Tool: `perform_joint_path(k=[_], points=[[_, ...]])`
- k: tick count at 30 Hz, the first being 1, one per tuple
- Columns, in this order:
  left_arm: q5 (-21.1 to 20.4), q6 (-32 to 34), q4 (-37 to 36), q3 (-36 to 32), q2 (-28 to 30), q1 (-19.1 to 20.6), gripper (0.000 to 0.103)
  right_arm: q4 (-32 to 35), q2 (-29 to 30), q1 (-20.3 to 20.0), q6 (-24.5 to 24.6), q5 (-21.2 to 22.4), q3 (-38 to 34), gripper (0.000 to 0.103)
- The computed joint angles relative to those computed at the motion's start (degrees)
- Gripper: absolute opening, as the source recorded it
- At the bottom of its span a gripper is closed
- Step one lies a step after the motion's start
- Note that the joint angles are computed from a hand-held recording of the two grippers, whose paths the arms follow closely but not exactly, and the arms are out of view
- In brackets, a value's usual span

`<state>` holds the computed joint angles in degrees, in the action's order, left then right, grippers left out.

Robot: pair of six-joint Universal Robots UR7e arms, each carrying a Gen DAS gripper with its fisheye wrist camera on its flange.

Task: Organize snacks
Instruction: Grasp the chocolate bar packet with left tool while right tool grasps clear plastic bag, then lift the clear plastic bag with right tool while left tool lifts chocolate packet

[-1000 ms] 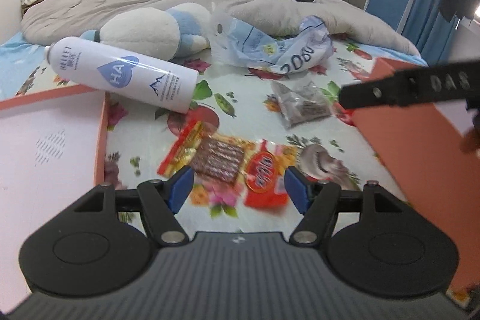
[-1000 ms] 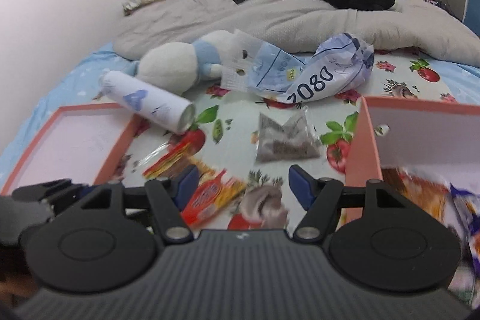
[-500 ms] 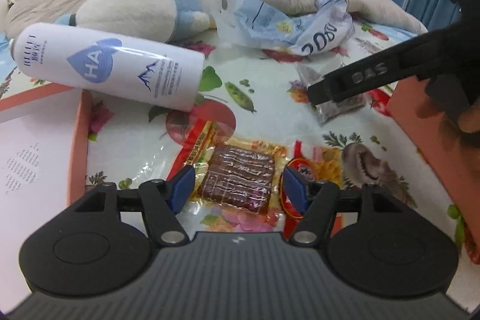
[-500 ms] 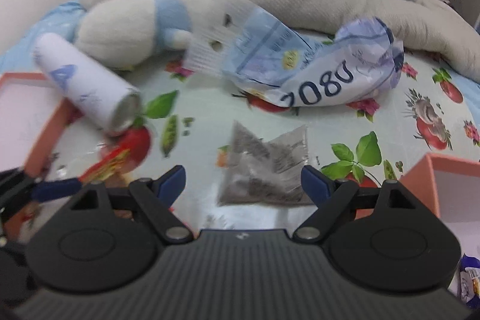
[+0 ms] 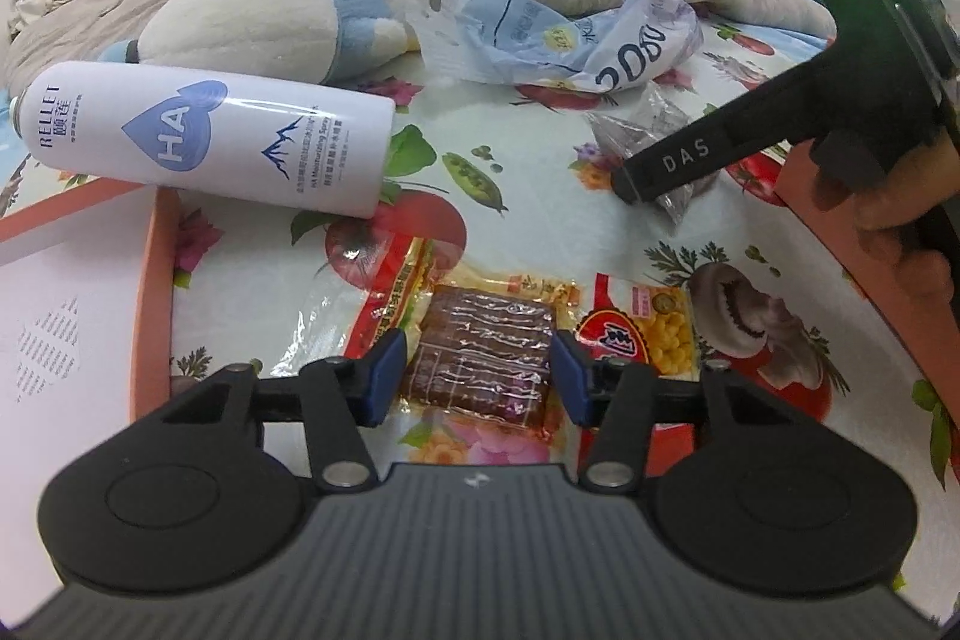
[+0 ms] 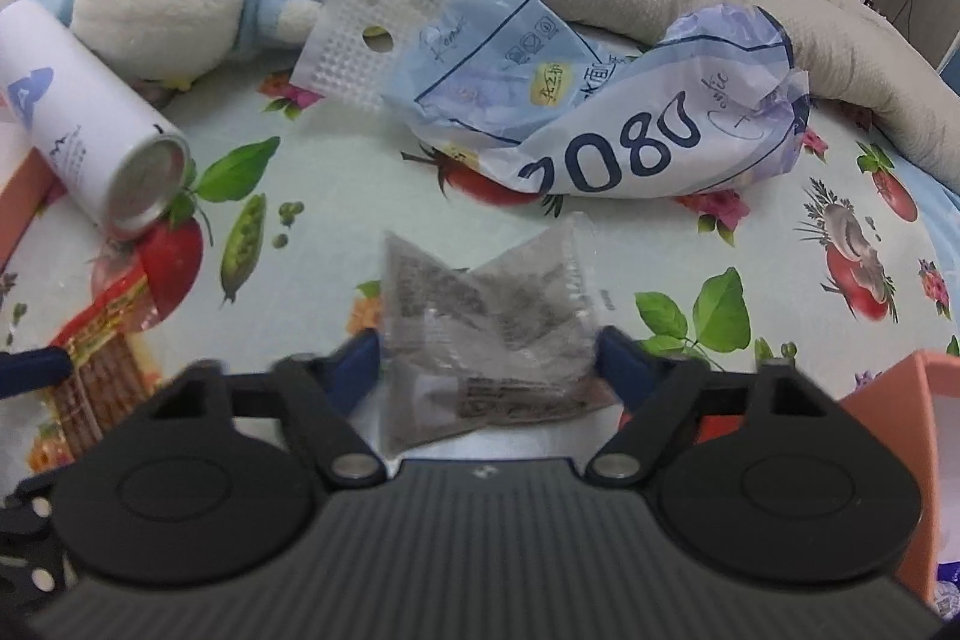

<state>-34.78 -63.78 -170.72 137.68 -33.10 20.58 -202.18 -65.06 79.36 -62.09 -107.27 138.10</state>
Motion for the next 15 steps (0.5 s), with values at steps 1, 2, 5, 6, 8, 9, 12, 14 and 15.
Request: perform_joint_path(k=[1,2,5,6,8,9,12,14,15], points=[[0.03,-0.47,0.11,0.07,0.04,-0.22,0.058,0.39,-0.39,-0.13,0.04,0.23,0.19,0.071],[0.16,-1.53,0.56,0.17,0.00,-0.52,0.058,0.37,-0.71,-0.27,-0.05,0.51,0.49,0.068],[0.09,-4.81,3.00,0.32,-0.65,-1.42,0.057,0.93,-2.38,-0.82,0.07,1.41,1.78,0.061],[-0.12,-5.89,3.41,0.47,-0.87,-1.70,0.057,2.19,-3.42,-1.08,0.64,1.75,2.20,0.061],[-0.40,-8.35,4.99,0.80,-1.57,-2.50,0.057,3.70,-5.45,-1.66,1.68,2.59,3.40,0.060],[-0.57,-9.51,5.70,0.99,-1.94,-2.97,0.057,4.43,-6.66,-2.02,1.93,3.30,4.15,0.060],[-1.20,-13.62,7.99,1.62,-3.19,-4.76,0.057,7.83,-11.22,-3.13,2.62,5.63,6.58,0.060],[-1.51,-16.81,10.40,2.03,-4.11,-6.61,0.057,9.72,-14.43,-3.90,3.04,7.11,8.31,0.060],[-1.82,-18.16,11.44,2.19,-4.55,-7.44,0.057,10.82,-16.18,-4.37,3.37,7.88,9.09,0.060]])
